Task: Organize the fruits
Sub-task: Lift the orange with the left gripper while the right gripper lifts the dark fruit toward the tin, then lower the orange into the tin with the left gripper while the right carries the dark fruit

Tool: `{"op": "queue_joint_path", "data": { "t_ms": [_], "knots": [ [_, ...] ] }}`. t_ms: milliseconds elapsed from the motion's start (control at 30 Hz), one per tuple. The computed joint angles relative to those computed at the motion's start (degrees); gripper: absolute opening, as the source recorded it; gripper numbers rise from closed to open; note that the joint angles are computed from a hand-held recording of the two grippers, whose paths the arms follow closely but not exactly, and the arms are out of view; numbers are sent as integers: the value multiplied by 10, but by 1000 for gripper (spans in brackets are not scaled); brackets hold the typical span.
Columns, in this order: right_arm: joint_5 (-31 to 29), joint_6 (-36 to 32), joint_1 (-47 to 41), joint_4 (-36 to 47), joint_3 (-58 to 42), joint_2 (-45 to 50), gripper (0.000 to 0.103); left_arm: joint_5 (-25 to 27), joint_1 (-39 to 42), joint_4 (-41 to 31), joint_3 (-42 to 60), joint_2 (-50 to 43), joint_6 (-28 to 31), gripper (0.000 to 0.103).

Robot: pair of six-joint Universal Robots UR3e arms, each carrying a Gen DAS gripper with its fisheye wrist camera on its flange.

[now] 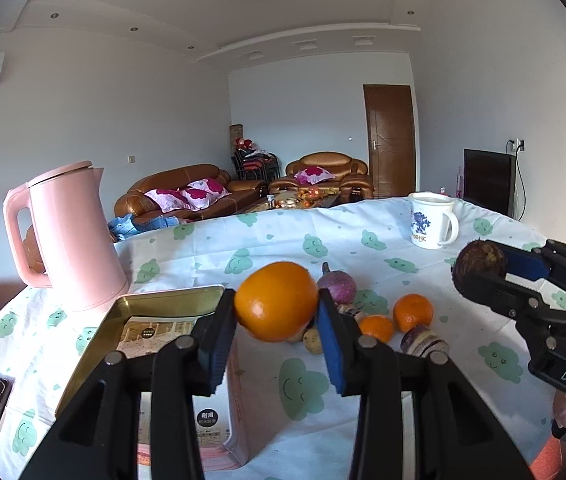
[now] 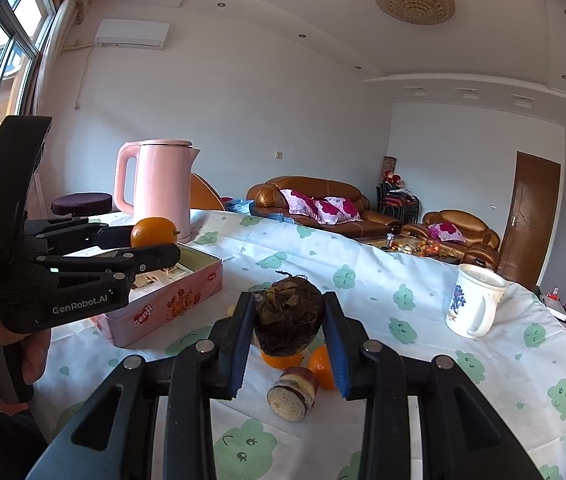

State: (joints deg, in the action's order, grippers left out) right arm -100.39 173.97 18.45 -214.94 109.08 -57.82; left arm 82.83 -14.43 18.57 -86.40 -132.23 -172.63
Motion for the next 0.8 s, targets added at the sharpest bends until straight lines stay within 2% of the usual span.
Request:
{"op": "queue_joint_path", "data": {
  "t_ms": [433, 800],
  "knots": [
    [23, -15, 26, 119, -148, 35, 36, 10, 41, -5, -18, 14, -11, 41],
    [48, -31, 40, 221, -287, 91, 36, 15, 69, -38, -2, 8, -7, 41]
  ]
}}
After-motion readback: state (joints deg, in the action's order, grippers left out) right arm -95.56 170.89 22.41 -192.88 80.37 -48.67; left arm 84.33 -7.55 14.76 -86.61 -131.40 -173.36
